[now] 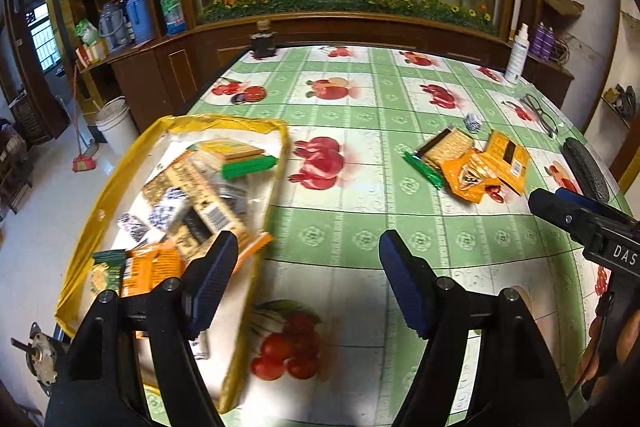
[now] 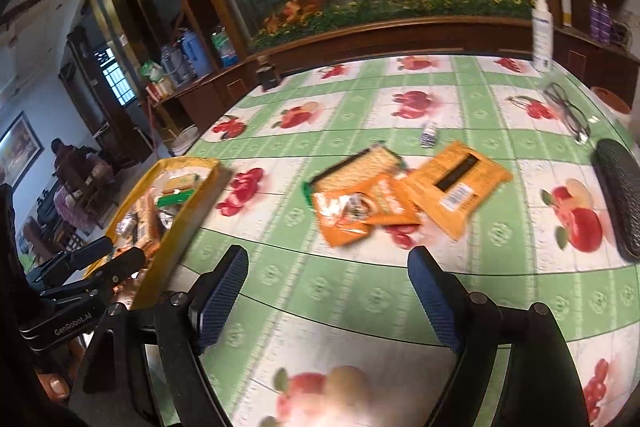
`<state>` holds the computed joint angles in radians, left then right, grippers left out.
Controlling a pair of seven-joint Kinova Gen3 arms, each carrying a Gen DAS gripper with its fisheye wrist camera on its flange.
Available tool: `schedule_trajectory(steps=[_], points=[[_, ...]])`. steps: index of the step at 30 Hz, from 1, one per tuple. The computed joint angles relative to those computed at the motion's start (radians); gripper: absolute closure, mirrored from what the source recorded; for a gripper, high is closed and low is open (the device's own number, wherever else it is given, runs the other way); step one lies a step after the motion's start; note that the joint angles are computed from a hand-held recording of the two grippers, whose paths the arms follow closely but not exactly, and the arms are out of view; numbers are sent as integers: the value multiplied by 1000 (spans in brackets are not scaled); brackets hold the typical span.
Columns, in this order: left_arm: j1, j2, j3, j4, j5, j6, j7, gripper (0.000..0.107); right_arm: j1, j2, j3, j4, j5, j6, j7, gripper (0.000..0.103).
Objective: Organize snacks
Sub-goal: 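Release the black-and-white carton in the tray and move both tools back to the table, then grasp the long cracker pack with the left tool while the right tool grasps the orange cracker bag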
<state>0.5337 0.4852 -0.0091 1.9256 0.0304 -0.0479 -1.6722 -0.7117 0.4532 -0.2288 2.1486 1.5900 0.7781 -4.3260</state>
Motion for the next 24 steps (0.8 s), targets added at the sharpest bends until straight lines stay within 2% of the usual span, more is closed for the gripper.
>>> schedule_trajectory(steps=[7,15,19,22,24], points=[[66,37,-4,-57,-14,37,-12,35,20,-16,-1,67,-10,11,-60,19],[65,88,41,-148,-44,106,-4,35,84,-15,9,79,3,-22,-33,19],[56,128,61,-235,-54,161,9,35,144,-8,18,70,26,-64,-37,19],[19,164,113,-318,-58,211,7,35,181,4,26,52,29,-87,-32,19],[35,196,104,-390,-67,254,14,35,190,16,34,29,1,-86,-2,19]])
